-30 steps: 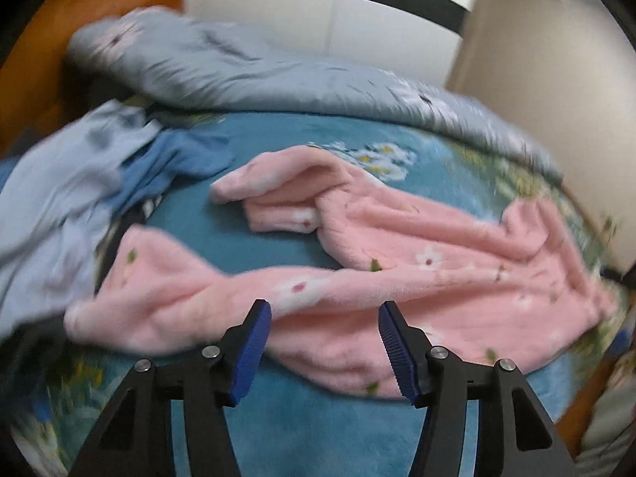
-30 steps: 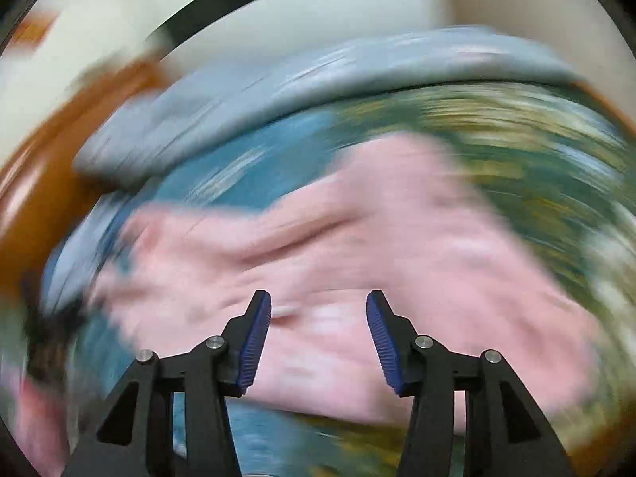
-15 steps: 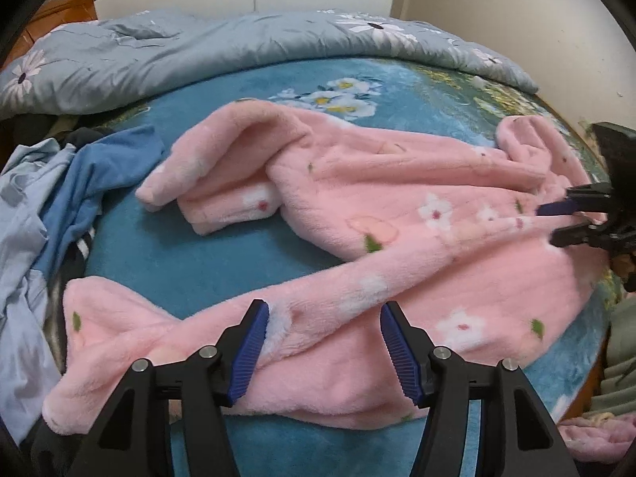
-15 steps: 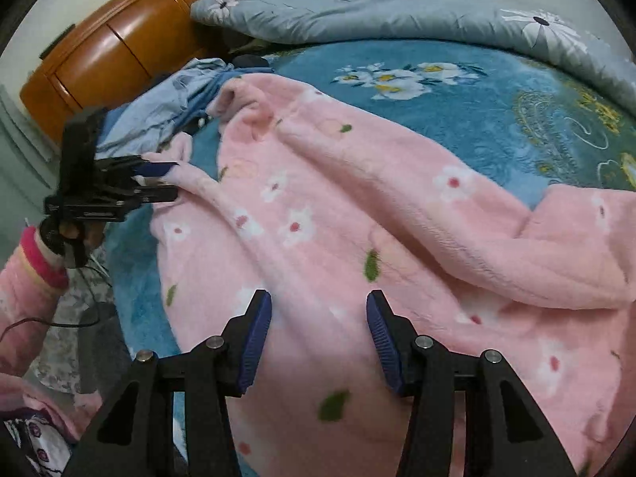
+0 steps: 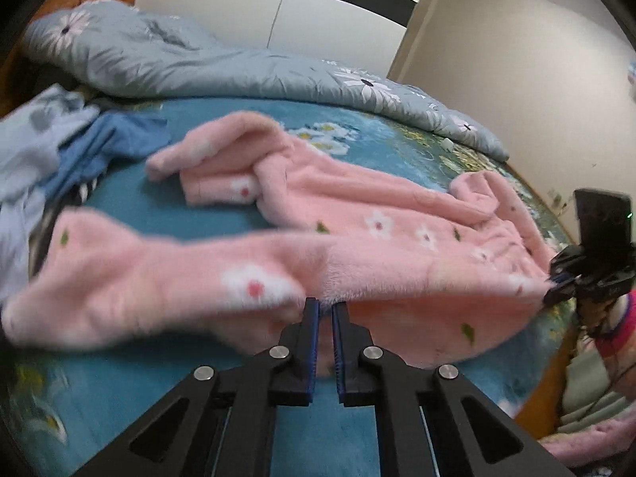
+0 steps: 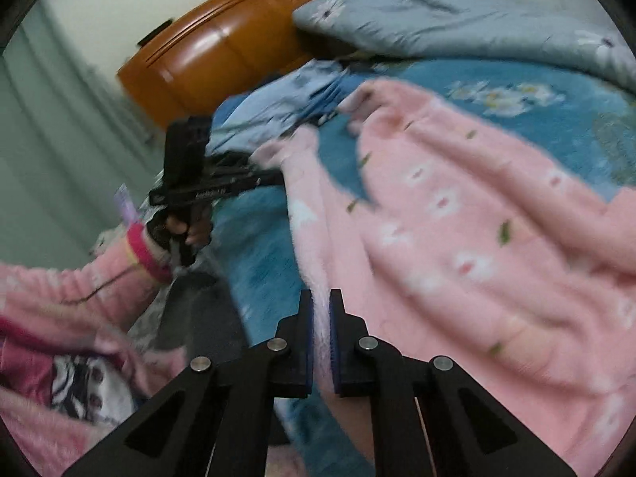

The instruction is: Fold clothes

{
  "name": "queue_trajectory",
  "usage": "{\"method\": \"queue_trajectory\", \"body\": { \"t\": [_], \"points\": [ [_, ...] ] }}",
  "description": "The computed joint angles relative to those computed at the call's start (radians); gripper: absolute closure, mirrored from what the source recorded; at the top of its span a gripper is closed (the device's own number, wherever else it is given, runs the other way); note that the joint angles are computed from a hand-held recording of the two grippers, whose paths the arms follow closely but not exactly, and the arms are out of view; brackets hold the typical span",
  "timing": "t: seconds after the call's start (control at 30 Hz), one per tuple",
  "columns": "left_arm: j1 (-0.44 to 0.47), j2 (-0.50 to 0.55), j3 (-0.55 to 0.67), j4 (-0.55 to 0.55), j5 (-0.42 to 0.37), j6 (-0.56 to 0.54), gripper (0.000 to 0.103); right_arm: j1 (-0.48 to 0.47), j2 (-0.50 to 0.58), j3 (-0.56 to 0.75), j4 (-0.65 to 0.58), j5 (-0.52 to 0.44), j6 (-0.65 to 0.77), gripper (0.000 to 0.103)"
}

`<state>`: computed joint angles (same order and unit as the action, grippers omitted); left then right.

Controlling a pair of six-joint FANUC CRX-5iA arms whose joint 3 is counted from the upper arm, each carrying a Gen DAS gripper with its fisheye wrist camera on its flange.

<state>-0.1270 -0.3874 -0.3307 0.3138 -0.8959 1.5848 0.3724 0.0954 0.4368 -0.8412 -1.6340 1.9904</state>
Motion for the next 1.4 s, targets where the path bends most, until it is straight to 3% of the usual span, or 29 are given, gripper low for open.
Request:
{"method": "queue_trajectory", "body": {
  "t": [0.2,0.3,0.33,0.37,0.43,0.47,0.57,0.67,0.73,0.8,0.9,1.0,1.03,1.07,1.17,1.27,1.33,1.4],
  "points": [
    [0.001,-0.012,-0.010,0.035,-0.060,0.046,0.095,0.030,0.005,-0.031,0.027,-0.010,-0.038,0.093],
    [-0.002,-0.017,0.008,0.079,-0.058,0.018,0.092,-0.026,-0.017,-0.025,-0.024,0.020,-0.032,0.071],
    [-0.003,-0.017,0.020,0.084,-0.054,0.012,0.086,-0.055,-0.029,-0.024,-0.042,0.038,-0.025,0.060],
    [-0.001,-0.018,0.025,0.097,-0.042,0.005,0.080,-0.089,-0.044,-0.023,-0.046,0.076,-0.027,0.056],
    [0.001,-0.021,0.035,0.108,-0.014,0.011,0.060,-0.130,-0.069,-0.030,0.028,0.190,-0.067,0.055],
    [0.000,-0.022,0.039,0.101,0.002,0.028,0.058,-0.134,-0.078,-0.041,0.132,0.283,-0.137,0.055],
    [0.011,-0.030,0.026,0.108,0.054,0.063,0.053,-0.162,-0.052,-0.064,0.409,0.489,-0.402,0.055],
    [0.041,-0.031,-0.016,0.169,0.085,0.074,0.051,-0.233,0.043,-0.007,0.495,0.508,-0.567,0.054],
    [0.058,-0.021,-0.016,0.163,0.070,0.120,0.051,-0.278,0.114,0.052,0.477,0.460,-0.642,0.054],
    [0.070,-0.025,-0.026,0.162,0.073,0.142,0.051,-0.330,0.161,0.092,0.368,0.444,-0.654,0.054],
    [0.102,-0.046,-0.089,0.243,0.144,0.161,0.048,-0.357,0.202,0.116,0.261,0.454,-0.693,0.054],
    [0.134,-0.050,-0.143,0.329,0.224,0.200,0.045,-0.324,0.221,0.129,0.307,0.452,-0.712,0.054],
    [0.146,-0.044,-0.146,0.334,0.241,0.237,0.043,-0.308,0.226,0.133,0.333,0.451,-0.717,0.056],
    [0.158,-0.037,-0.147,0.336,0.255,0.274,0.043,-0.292,0.229,0.139,0.362,0.447,-0.718,0.070],
    [0.190,0.012,-0.099,0.278,0.236,0.376,0.041,-0.277,0.244,0.186,0.386,0.403,-0.690,0.087],
    [0.213,0.094,-0.016,0.221,0.167,0.428,0.038,-0.311,0.264,0.259,0.300,0.326,-0.641,0.089],
    [0.218,0.149,0.018,0.247,0.141,0.377,0.038,-0.328,0.248,0.265,0.284,0.354,-0.638,0.091],
    [0.214,0.210,0.092,0.183,0.091,0.409,0.038,-0.344,0.223,0.258,0.290,0.401,-0.651,0.093]
  ]
}}
